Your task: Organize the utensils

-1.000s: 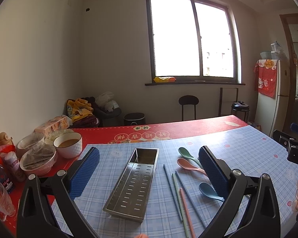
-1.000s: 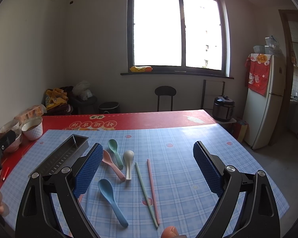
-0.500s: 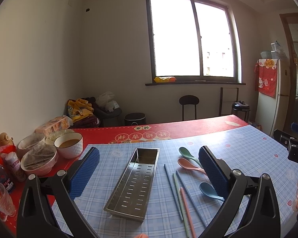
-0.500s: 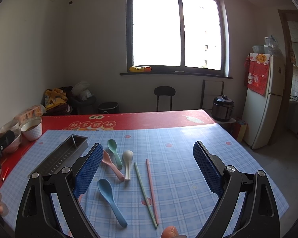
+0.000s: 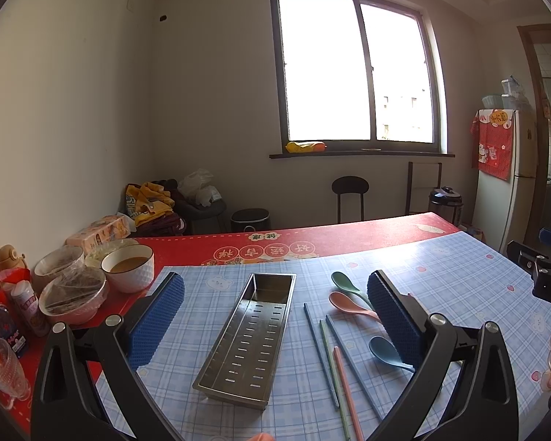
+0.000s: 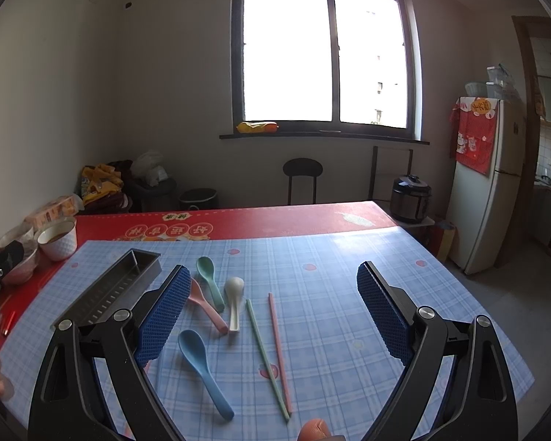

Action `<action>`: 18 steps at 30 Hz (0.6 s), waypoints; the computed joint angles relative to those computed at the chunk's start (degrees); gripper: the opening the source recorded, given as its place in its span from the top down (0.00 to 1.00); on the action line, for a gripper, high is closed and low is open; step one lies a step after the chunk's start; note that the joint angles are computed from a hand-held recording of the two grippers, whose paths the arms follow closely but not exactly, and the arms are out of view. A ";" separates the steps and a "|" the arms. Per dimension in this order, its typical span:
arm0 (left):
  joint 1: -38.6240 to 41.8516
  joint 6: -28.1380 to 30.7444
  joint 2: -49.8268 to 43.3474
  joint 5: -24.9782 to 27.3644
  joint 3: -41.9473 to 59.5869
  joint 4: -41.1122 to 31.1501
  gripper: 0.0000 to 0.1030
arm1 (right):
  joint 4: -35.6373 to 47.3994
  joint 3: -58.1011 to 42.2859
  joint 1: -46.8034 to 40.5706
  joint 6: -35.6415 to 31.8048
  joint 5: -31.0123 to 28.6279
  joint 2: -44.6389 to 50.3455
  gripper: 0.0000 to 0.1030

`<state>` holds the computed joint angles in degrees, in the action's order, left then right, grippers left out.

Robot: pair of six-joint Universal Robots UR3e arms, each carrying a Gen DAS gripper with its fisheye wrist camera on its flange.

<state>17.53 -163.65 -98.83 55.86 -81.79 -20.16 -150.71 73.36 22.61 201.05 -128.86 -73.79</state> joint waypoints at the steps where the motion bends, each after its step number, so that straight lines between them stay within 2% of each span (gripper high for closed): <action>1: 0.02 -0.04 0.01 -0.04 -0.09 0.10 0.05 | -0.14 -0.03 0.22 0.19 -0.30 0.24 0.14; 18: 0.83 0.08 0.86 -1.31 -1.17 -0.26 0.05 | -0.05 0.32 0.50 0.77 -0.79 0.09 0.14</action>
<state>18.36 -163.56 -97.97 54.55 -82.96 -20.42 -150.76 73.68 23.11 201.83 -129.65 -73.69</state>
